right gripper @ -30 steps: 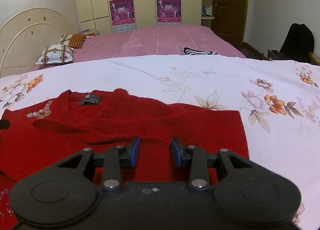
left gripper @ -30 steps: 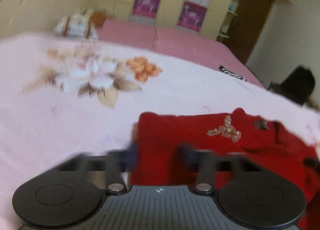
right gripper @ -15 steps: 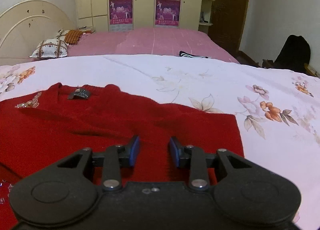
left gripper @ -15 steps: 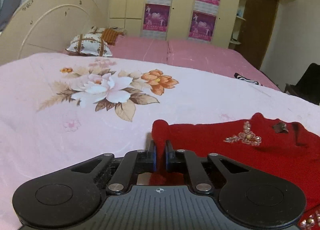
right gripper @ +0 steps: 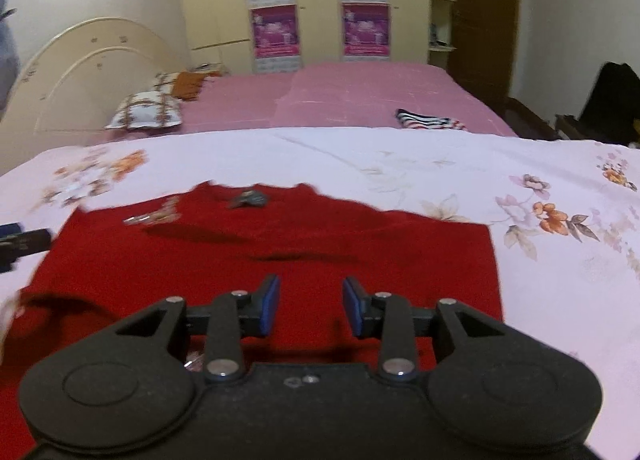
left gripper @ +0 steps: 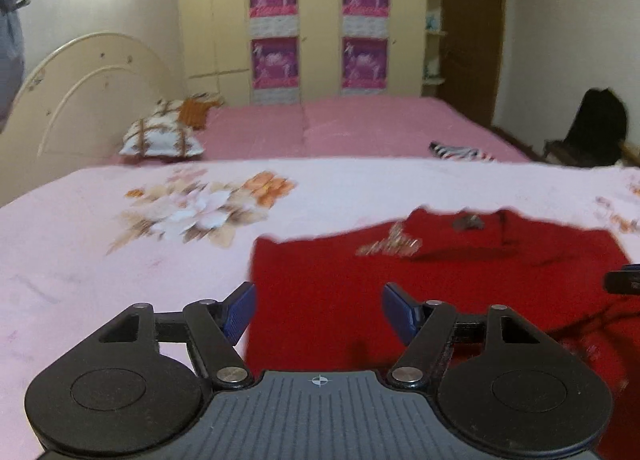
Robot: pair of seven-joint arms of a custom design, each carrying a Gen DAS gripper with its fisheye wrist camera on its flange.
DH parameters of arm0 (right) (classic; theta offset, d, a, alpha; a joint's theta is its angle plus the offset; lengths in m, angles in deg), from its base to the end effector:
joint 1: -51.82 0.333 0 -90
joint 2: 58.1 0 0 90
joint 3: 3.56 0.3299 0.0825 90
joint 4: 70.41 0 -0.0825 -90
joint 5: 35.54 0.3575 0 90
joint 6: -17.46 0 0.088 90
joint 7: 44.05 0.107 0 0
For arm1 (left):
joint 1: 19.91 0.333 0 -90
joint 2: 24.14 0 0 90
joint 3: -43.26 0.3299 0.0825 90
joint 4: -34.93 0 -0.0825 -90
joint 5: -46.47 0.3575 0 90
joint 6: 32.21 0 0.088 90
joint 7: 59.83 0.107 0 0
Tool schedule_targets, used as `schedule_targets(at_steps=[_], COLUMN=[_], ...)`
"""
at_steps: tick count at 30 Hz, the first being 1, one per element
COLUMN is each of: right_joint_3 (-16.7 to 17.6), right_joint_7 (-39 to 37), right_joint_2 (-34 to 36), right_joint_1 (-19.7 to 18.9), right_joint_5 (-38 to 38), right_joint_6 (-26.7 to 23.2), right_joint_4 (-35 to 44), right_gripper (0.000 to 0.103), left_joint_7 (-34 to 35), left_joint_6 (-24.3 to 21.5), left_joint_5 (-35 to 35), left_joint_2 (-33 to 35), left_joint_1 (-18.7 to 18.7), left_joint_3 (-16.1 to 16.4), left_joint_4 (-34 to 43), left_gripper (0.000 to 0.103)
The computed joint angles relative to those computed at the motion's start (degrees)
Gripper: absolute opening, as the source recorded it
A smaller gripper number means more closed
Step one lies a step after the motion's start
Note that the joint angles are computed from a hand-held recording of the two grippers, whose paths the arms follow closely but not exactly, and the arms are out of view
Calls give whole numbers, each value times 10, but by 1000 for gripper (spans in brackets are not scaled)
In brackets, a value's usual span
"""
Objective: Fold small clothes
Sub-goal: 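Open both tools and lift them away from the folded sweater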
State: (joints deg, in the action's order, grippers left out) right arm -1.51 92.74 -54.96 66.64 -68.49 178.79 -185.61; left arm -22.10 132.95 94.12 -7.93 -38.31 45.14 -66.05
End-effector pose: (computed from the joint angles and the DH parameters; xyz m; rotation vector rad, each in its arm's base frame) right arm 0.5549 0.1957 0.5356 -1.6823 1.7625 -0.6829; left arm 0.6168 -0.2300 0.5135 -1.5715 1.7407 -0.8330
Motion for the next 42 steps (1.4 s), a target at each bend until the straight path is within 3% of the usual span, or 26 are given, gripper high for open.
schedule_targets(at_steps=[2,3,7,10,11,14,16,17,19,21,22,24,30,32,35,42], right_joint_3=[8,12,25,35,38,42,42,40,33,24,23,41,24,20,5,6], right_joint_7=[-22,-30,-60,-67,-68,-69,-70,-60,-40,-67,-70,-11,-54,-73,-133,-227], right_joint_2=[-21,-30,-52,-46,-43,-35,-34,-37,-59,-85,-96,-114,-160,-161,-170,-180], right_joint_1=[3,5,16,28,32,41,44,44,36,30,27,6,-3,1,29,80], right_joint_5=[25,37,87,113,116,106,95,72,46,78,82,17,67,91,166,270], right_joint_6=[5,5,9,3,2,-17,-43,-62,-48,-28,-31,-70,-42,-29,-3,15], right_joint_4=[-24,-35,-70,-69,-66,-55,-56,-60,-94,-127,-136,-142,-199,-201,-210,-217], right_gripper=[34,34,34,32,30,29,30,30,28,16,18,23,24,30,30,30], left_joint_7=[-27,-16,112,178,185,149,82,68,56,44,39,28,-11,-21,-38,-27], left_joint_6=[-12,4,41,39,29,-38,-31,-36,-49,-64,-71,-83,-126,-138,-146,-142], left_joint_5=[5,-17,-158,-250,-260,-221,-129,-110,-111,-106,-100,-89,-68,-66,-49,-64], left_joint_2=[-24,-38,-63,-60,-53,-40,-44,-50,-57,-63,-64,-67,-73,-83,-96,-163], left_joint_1=[-1,14,55,52,42,-18,-36,-39,-30,-26,-25,-21,-17,-16,-15,-1], left_joint_3=[4,-9,-73,-101,-101,-61,-41,-41,-53,-63,-67,-73,-88,-95,-105,-146], left_joint_4=[-26,-48,-105,-116,-110,-91,-103,-107,-109,-110,-109,-109,-99,-105,-111,-185], left_gripper=[69,69,69,55,55,55,55,55,55,55,55,55,55,55,55,55])
